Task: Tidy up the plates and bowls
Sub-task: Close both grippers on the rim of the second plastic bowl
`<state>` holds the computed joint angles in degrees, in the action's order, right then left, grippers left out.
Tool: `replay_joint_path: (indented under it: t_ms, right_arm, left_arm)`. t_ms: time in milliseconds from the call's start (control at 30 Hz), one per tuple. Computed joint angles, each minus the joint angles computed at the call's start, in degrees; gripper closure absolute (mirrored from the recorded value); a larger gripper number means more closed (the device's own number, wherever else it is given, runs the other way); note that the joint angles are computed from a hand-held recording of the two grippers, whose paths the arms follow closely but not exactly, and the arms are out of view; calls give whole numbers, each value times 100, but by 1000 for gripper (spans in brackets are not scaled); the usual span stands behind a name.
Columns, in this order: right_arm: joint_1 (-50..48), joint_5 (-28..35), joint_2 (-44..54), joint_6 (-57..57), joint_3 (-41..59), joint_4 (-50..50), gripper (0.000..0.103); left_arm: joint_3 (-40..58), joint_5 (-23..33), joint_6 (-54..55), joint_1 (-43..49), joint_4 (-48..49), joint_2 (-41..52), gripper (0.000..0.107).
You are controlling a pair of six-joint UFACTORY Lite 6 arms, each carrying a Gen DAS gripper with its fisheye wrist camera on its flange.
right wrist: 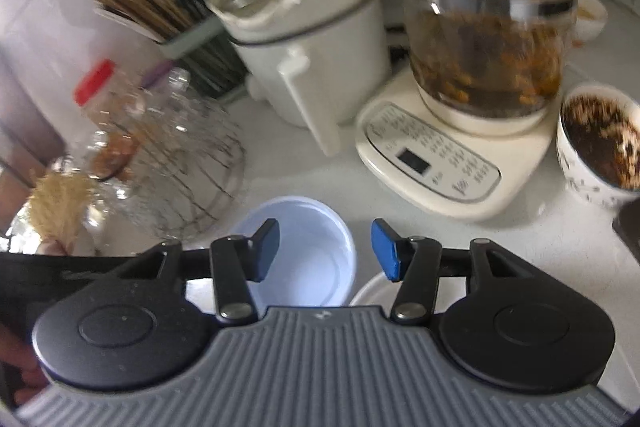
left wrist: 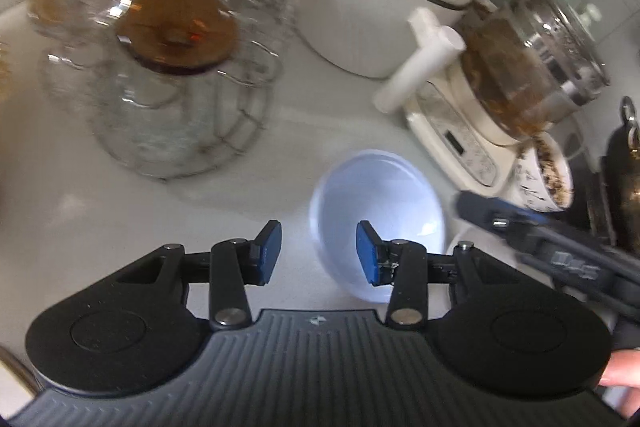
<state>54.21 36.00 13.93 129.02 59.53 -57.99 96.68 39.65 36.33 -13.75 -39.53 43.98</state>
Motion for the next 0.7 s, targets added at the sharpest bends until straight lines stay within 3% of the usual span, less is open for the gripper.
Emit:
replay_joint_path:
  t_ms: [167, 233, 400, 567, 700]
  right_arm:
    - [-287, -486, 247, 193, -74, -145, 55]
    - [-358, -571, 357, 200, -22, -229, 56]
    - [-478, -774, 605, 365, 61, -340, 68]
    - [-509, -795, 847, 295, 214, -339, 70]
    - [-613, -995, 890, 282, 183, -328, 81]
  left_arm:
    - [565, 166, -298, -154, 366, 476, 62]
    - [803, 279, -413, -169, 527, 680, 69]
    - [1467, 531, -624, -296, 973, 1188, 79]
    - [1980, 754, -666, -318, 1062, 1585, 87]
    - [2218, 817, -606, -288, 1017, 1766, 93]
